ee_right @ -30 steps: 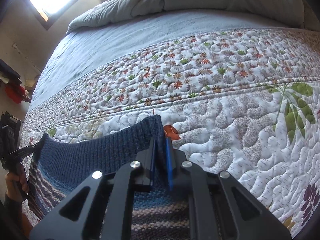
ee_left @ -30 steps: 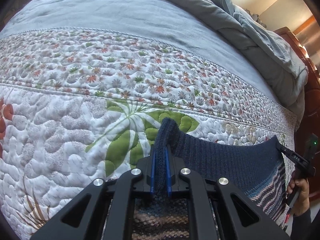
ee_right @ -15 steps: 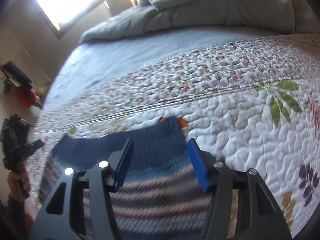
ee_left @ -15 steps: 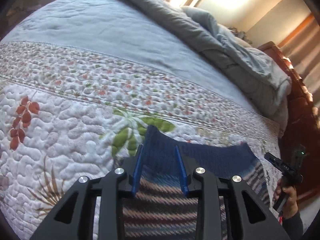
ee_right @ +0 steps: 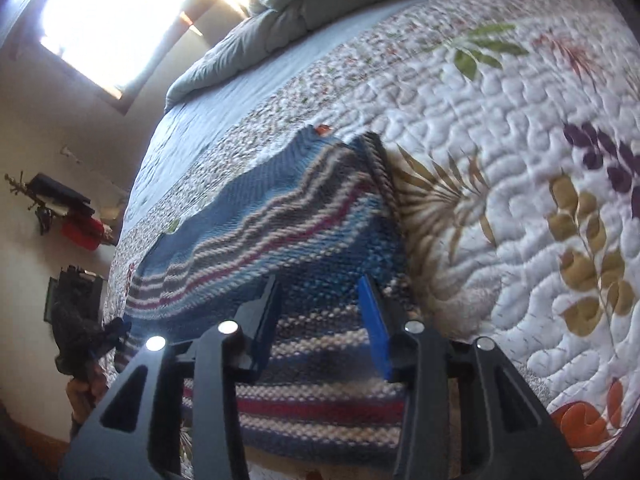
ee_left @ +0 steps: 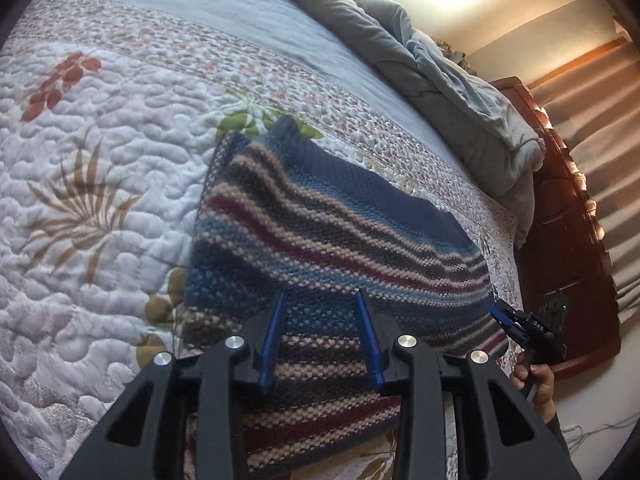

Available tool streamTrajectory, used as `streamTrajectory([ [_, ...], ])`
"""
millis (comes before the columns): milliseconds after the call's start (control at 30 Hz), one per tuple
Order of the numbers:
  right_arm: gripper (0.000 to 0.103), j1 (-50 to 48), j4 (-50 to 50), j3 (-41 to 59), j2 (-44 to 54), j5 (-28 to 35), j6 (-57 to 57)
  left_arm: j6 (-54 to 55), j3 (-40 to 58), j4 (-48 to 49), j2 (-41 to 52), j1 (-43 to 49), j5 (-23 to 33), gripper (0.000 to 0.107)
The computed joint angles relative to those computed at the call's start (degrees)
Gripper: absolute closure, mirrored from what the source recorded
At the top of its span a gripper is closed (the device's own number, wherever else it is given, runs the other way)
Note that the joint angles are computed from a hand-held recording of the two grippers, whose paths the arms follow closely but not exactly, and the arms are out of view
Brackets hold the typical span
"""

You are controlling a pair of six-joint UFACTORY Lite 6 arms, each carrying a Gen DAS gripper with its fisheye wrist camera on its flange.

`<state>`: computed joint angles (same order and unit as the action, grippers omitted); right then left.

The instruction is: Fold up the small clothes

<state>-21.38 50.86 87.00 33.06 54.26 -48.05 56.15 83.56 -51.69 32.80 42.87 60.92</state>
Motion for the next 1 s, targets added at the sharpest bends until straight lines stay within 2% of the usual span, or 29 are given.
streamTrajectory([
  [67, 0.071, -1.09, 1.19, -0.36, 1.22, -0.15, -0.47, -0.3, 0.34, 0.45, 1.87, -0.03, -1.22, 0.075],
  [133, 0.082, -1.31, 0.73, -0.64, 1.91, -1.11, -0.93, -0.67, 1.42, 0.67, 4.54, 0.39, -2.35, 0.09],
  [200, 0.084, -2.19, 0.62, -0.9, 1.41, -0.35, -0.88, -0.56, 1.87, 0.04, 6.14, 1.39, -1.89, 0.094],
  [267, 0.073, -3.85, 1.64, -4.14, -2.95, 1.57, -1.97, 0.21, 0.39, -0.97, 3.82, 2.77, -0.31, 0.089],
  [300, 0.066, -4.73, 2.44, -7.7, -7.12, 1.98, -4.38, 2.19, -2.16, -1.48, 0.69, 3.5, 0.14, 0.08],
  [433, 0.065, -7.03, 2.11, -17.54, -16.61, 3.28, -9.53, 11.31, -15.05, -2.65, -12.04, 7.08, 2.25, 0.064],
  [500, 0.065, -7.17, 0.19, -20.6, -17.02, 1.0, -9.9, 13.29, -18.6, -1.34, -14.08, 7.7, 1.02, 0.064],
  [567, 0.072, -8.25, 0.53, -21.89, -14.69, -1.62, -10.53, 14.34, -19.99, -0.44, -12.7, 8.04, -0.74, 0.066],
  [600, 0.077, -9.01, 0.96, -21.52, -13.69, -1.62, -10.03, 14.46, -19.57, -0.18, -10.66, 8.53, -0.69, 0.069],
  [667, 0.077, -9.65, 0.47, -21.78, -14.33, -1.6, -8.0, 14.09, -18.17, 0.2, -8.57, 9.2, 0.66, 0.071],
  [700, 0.072, -9.22, -0.24, -22.77, -16.26, -2.23, -6.8, 13.22, -17.07, 0.7, -8.02, 9.73, 2.17, 0.071],
  [733, 0.06, -7.8, -1.57, -24.93, -20.59, -3.29, -6.01, 12.15, -16.15, 1.07, -7.88, 9.81, 3.44, 0.07],
  [767, 0.053, -6.22, -2.76, -26.61, -24.08, -4.37, -5.68, 11.15, -14.0, 1.98, -7.5, 10.57, 6.18, 0.068],
  [800, 0.045, -3.63, -4.65, -29.52, -29.23, -6.72, -4.92, 11.2, -12.15, 2.3, -7.51, 11.49, 8.58, 0.057],
  [833, 0.042, 0.32, -8.05, -32.58, -35.23, -8.95, -3.35, 11.71, -10.29, 2.38, -7.52, 12.63, 10.34, 0.041],
  [900, 0.035, 11.59, -18.05, -38.71, -46.28, -15.17, 6.44, 11.75, -6.1, 2.46, -6.71, 13.98, 12.33, 0.029],
  [1000, 0.023, 29.58, -33.1, -44.04, -55.86, -19.13, 21.45, 7.25, 4.59, 5.26, -0.62, 14.02, 15.31, 0.027],
])
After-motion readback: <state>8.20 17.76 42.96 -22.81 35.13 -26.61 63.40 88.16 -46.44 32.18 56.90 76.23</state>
